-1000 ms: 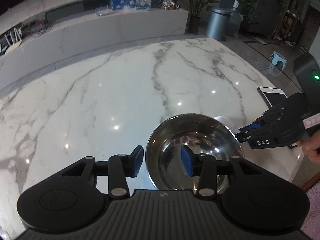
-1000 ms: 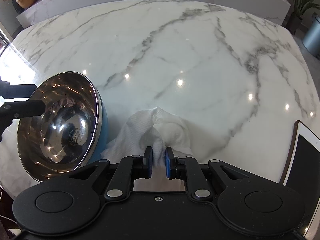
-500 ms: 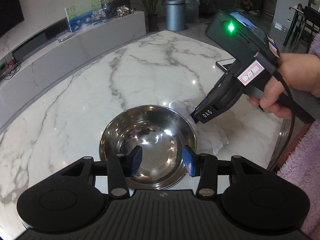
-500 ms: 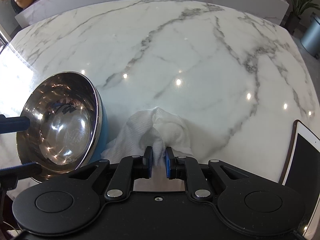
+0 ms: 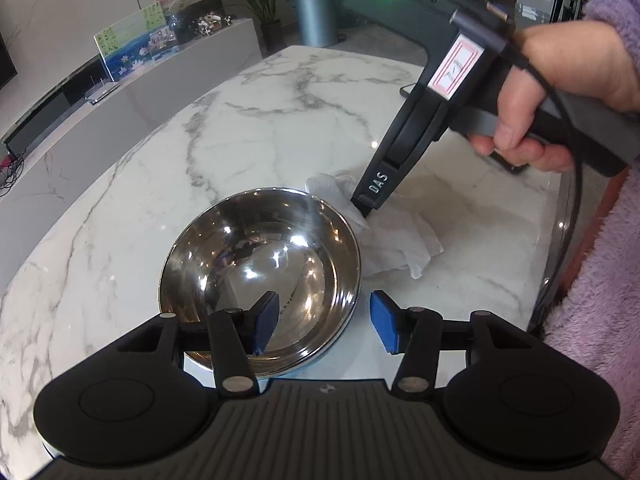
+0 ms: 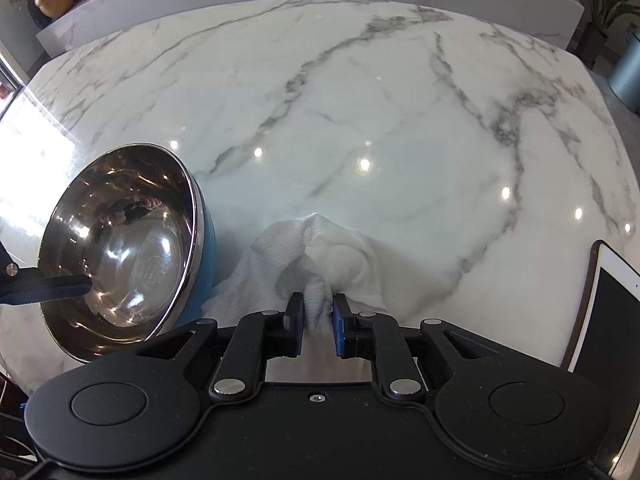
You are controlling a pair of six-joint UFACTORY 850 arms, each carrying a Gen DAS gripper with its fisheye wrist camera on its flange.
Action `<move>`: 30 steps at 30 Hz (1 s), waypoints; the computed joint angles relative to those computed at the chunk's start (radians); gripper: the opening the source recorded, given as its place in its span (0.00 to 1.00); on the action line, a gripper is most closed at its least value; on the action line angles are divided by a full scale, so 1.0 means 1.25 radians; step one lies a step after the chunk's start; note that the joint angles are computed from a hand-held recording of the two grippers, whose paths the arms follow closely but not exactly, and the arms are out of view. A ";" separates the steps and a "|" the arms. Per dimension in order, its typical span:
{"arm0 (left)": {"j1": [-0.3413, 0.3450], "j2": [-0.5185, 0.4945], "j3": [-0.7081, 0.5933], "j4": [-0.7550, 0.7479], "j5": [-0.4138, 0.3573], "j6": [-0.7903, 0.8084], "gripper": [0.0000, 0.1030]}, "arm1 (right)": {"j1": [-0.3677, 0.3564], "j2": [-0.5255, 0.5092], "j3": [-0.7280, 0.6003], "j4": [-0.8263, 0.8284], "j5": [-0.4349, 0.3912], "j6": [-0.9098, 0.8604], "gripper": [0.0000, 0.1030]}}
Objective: Clean bowl
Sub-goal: 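Wipe the bowl's outer wall with the cloth while the left gripper holds the rim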
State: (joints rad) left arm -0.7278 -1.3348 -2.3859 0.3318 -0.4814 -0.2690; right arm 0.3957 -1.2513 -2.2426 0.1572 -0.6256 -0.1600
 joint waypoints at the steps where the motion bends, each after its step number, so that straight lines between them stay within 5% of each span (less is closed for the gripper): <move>1: 0.000 -0.011 -0.018 -0.003 -0.012 0.007 0.36 | 0.000 0.001 0.002 -0.001 0.001 -0.001 0.18; 6: 0.007 -0.011 -0.011 -0.058 0.009 0.047 0.17 | 0.002 0.005 0.012 0.007 0.015 -0.015 0.20; 13: 0.011 -0.019 -0.020 -0.015 0.022 -0.008 0.07 | 0.005 0.019 0.041 0.014 0.058 -0.027 0.13; 21: 0.026 0.002 0.014 -0.040 0.061 -0.045 0.05 | -0.010 0.046 0.059 0.247 0.058 -0.204 0.11; 30: 0.031 0.024 0.051 -0.053 0.089 -0.044 0.04 | -0.017 0.025 0.003 0.400 -0.031 -0.301 0.11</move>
State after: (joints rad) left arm -0.6887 -1.3043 -2.3218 0.2660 -0.3698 -0.3239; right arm 0.3742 -1.2196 -2.2385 0.6570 -0.6646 -0.5368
